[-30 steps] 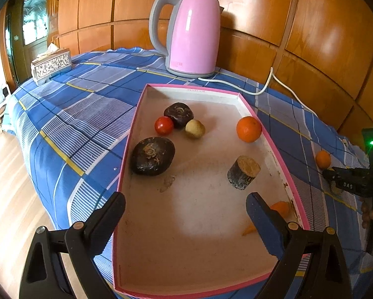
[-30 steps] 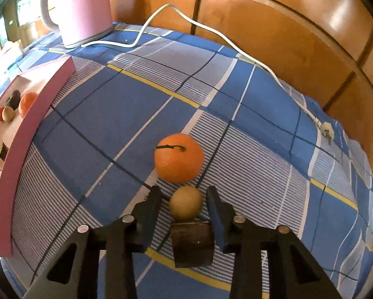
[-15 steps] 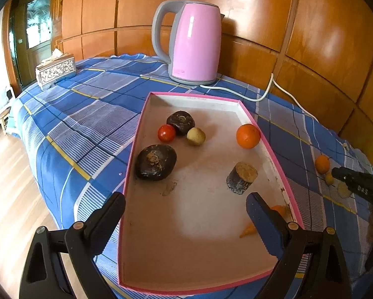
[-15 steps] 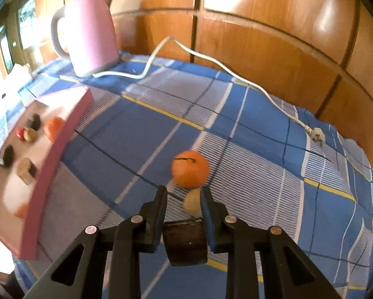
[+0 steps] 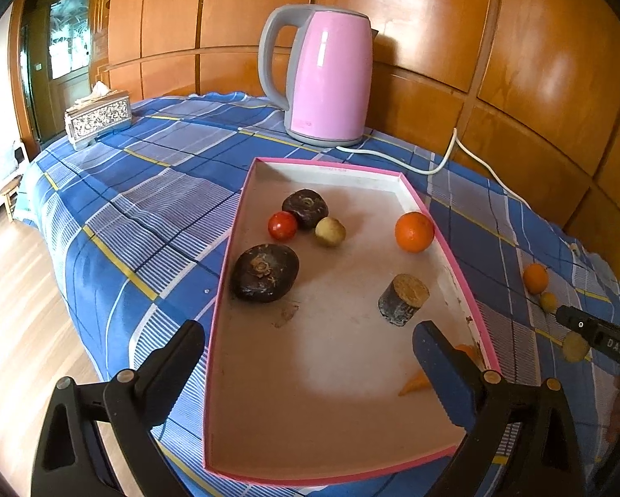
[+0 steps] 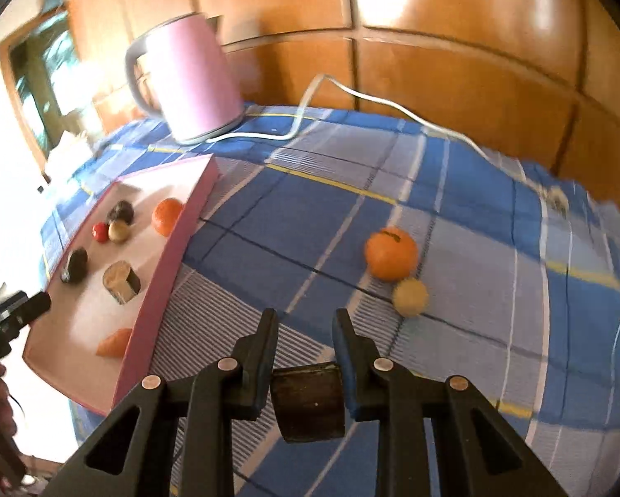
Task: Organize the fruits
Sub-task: 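Carry the log piece with the right tool into the tray and release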
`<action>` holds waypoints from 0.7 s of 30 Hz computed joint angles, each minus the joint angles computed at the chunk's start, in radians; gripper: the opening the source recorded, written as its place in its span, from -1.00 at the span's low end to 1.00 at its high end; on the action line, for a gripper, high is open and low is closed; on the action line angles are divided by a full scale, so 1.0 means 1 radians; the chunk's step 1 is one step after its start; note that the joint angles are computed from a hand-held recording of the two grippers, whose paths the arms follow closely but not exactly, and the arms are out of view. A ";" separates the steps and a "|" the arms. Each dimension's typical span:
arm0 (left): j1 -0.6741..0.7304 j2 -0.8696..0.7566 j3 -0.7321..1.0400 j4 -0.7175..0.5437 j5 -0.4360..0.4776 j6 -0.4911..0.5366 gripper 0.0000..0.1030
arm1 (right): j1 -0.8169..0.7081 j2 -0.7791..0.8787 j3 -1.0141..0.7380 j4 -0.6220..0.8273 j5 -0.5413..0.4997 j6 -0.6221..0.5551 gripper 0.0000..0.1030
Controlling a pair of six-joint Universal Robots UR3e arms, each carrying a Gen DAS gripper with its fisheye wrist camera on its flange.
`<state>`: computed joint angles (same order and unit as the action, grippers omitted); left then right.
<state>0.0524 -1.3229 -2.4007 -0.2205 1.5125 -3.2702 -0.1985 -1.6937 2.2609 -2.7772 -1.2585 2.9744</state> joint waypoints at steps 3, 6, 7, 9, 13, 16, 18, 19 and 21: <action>-0.003 -0.001 0.002 0.003 0.002 -0.001 0.97 | -0.049 -0.012 0.022 0.005 -0.007 0.006 -0.47; 0.002 0.000 0.001 -0.003 -0.003 -0.001 0.97 | -0.098 -0.045 0.061 0.042 0.014 -0.033 -0.47; 0.002 0.000 0.002 -0.005 -0.004 0.000 0.97 | -0.102 -0.051 0.074 0.039 0.002 -0.037 -0.45; 0.002 0.001 0.001 -0.003 -0.004 -0.001 0.97 | -0.123 -0.072 0.106 0.044 0.003 -0.050 -0.30; -0.001 -0.001 0.002 0.002 -0.005 -0.003 0.97 | -0.170 -0.122 0.156 0.060 0.033 -0.066 -0.15; -0.001 0.006 0.001 -0.003 -0.009 -0.001 0.97 | -0.183 -0.144 0.171 0.064 0.037 -0.071 -0.15; -0.001 0.013 0.000 -0.002 -0.009 -0.001 0.97 | -0.176 -0.141 0.162 0.073 0.031 -0.066 -0.15; -0.001 0.015 0.000 -0.003 -0.010 -0.001 0.97 | -0.171 -0.143 0.158 0.079 0.027 -0.063 -0.15; 0.005 0.021 0.000 -0.006 -0.015 -0.001 0.97 | -0.157 -0.158 0.160 0.089 0.017 -0.066 -0.12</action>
